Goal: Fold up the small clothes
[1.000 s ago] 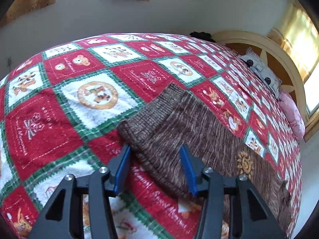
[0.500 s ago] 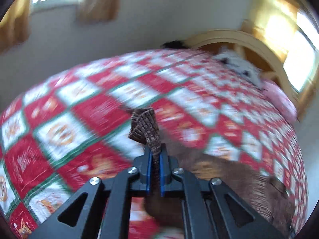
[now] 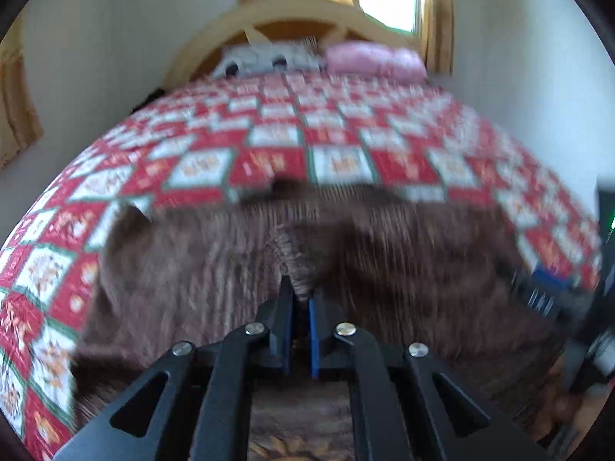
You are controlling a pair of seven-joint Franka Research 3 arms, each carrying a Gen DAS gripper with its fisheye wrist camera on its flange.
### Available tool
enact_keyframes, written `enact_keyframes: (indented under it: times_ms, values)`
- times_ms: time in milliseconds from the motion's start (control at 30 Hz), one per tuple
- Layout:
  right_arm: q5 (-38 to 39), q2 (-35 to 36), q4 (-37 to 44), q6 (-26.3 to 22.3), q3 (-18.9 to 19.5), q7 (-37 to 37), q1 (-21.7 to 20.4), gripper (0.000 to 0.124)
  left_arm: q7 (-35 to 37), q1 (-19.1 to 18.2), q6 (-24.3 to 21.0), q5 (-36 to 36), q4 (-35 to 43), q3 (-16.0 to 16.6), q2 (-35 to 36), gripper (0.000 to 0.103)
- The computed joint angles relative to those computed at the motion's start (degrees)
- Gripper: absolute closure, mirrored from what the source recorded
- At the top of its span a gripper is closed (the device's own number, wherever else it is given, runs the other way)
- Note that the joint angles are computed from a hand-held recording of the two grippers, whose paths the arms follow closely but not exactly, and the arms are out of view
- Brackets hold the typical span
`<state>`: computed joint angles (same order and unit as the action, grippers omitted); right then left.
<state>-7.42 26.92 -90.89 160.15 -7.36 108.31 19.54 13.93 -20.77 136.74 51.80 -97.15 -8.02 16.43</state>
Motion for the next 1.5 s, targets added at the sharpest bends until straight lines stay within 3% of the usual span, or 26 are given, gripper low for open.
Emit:
enact_keyframes:
  times_ms: [67, 100, 133, 167, 200, 233, 300, 367, 467, 533, 600, 633, 667, 700, 800, 867, 933, 967, 1000, 1067, 1200, 1300, 1367, 1500]
  values:
    - [0.7, 0.0, 0.0, -0.2, 0.5, -0.7, -0.4, 0.059, 3.9, 0.2, -1.5, -3.6, 0.4, -1.1, 0.5, 0.081]
    - [0.9, 0.0, 0.1, -0.2, 0.6, -0.7, -0.4, 0.058, 4.4, 0.4, -0.9, -4.7, -1.2, -1.4, -0.8, 0.069]
    - [1.0, 0.0, 0.0, -0.2, 0.6, -0.8, -0.5, 0.058, 3.7, 0.7, 0.7, -4.9, -3.9, -1.4, -3.2, 0.05]
    - [1.0, 0.0, 0.0, -0.2, 0.6, -0.9, -0.4, 0.058, 1.6, 0.6, 1.4, -3.5, -6.0, -1.1, -5.0, 0.039]
    - [1.1, 0.0, 0.0, -0.1, 0.6, -0.9, -0.4, 0.058, -2.3, 0.3, 1.6, -0.2, -8.3, -0.8, -7.0, 0.023]
    - [1.1, 0.0, 0.0, -0.1, 0.6, -1.0, -0.4, 0.058, -7.2, -0.1, 0.3, 3.7, -11.2, -0.7, -10.0, 0.016]
    - [1.2, 0.0, 0.1, -0.1, 0.5, -1.0, -0.3, 0.058, -11.0, 0.7, -3.5, 6.0, -14.4, -2.0, -13.1, 0.014]
    - [2.4, -0.1, 0.2, -0.8, 1.7, -2.8, -1.3, 0.058, -12.6, 2.2, -6.8, 3.9, -17.2, -3.0, -15.7, 0.014]
    - [1.7, -1.9, -1.8, 1.3, 1.3, -2.3, -0.6, 0.058, -15.5, 4.7, -8.4, 0.4, -21.4, -3.9, -18.5, 0.014]
    - [6.4, -4.8, -5.7, 6.7, 8.2, -8.2, -5.6, 0.058, -16.5, 5.7, -9.3, -1.6, -23.2, -4.5, -18.9, 0.014]
    - [17.6, -6.8, -7.9, 9.0, 16.3, -20.0, -10.2, 0.058, -17.2, 7.2, -5.3, -6.7, -25.8, -3.9, -19.5, 0.015]
    - [21.3, -6.6, -6.8, 6.4, 20.2, -25.3, -12.3, 0.058, -20.0, 8.0, -2.5, -6.5, -27.4, -3.7, -20.7, 0.014]
    - [24.2, -5.6, -4.4, 0.9, 23.1, -30.3, -13.3, 0.058, -22.2, 8.6, -2.2, -5.5, -28.0, -4.1, -21.3, 0.014]
    - [25.1, -4.7, -2.5, -3.1, 24.0, -32.1, -13.1, 0.058, -23.9, 9.0, -2.1, -5.2, -28.5, -4.4, -21.8, 0.014]
    - [24.6, -2.5, 0.3, -7.6, 22.2, -32.2, -9.2, 0.058, -26.6, 9.6, -1.5, -4.1, -29.4, -5.4, -22.5, 0.014]
    - [19.2, -0.9, 1.8, -9.2, 17.4, -27.7, -3.6, 0.058, -28.8, 10.0, -0.5, -3.4, -30.4, -5.6, -23.3, 0.014]
    - [17.5, -1.3, -0.2, -5.9, 14.2, -25.8, -0.2, 0.067, -31.5, 10.4, 0.1, -2.4, -30.9, -6.0, -23.5, 0.014]
    - [18.1, -2.0, -1.7, -3.6, 14.4, -27.7, 0.0, 0.075, -31.5, 10.5, 0.4, -2.3, -31.1, -5.9, -23.8, 0.014]
    - [19.4, -2.4, -2.0, -3.8, 15.0, -29.5, -0.4, 0.09, -31.1, 10.5, 0.1, -2.5, -31.0, -6.0, -23.7, 0.014]
    - [18.4, -2.8, -2.5, -3.6, 13.1, -28.6, 1.2, 0.092, -30.2, 10.7, -0.2, -2.8, -30.7, -6.0, -23.3, 0.013]
    - [21.2, -4.0, -5.1, -1.6, 13.3, -29.4, 0.6, 0.091, -29.9, 10.9, 0.5, -2.6, -30.7, -5.8, -23.1, 0.01]
    - [26.0, -5.7, -6.1, -4.9, 14.5, -31.4, -2.1, 0.073, -30.5, 11.5, 3.0, -1.7, -31.6, -5.4, -23.5, 0.007]
    - [35.8, -9.1, -9.8, -5.9, 18.4, -40.7, -7.2, 0.073, -30.7, 11.8, 4.2, -1.3, -32.1, -5.3, -23.6, 0.005]
    - [42.6, -18.2, -20.4, -5.5, 15.8, -49.4, -9.4, 0.072, -31.9, 12.4, 5.9, -0.3, -32.9, -5.4, -24.1, 0.004]
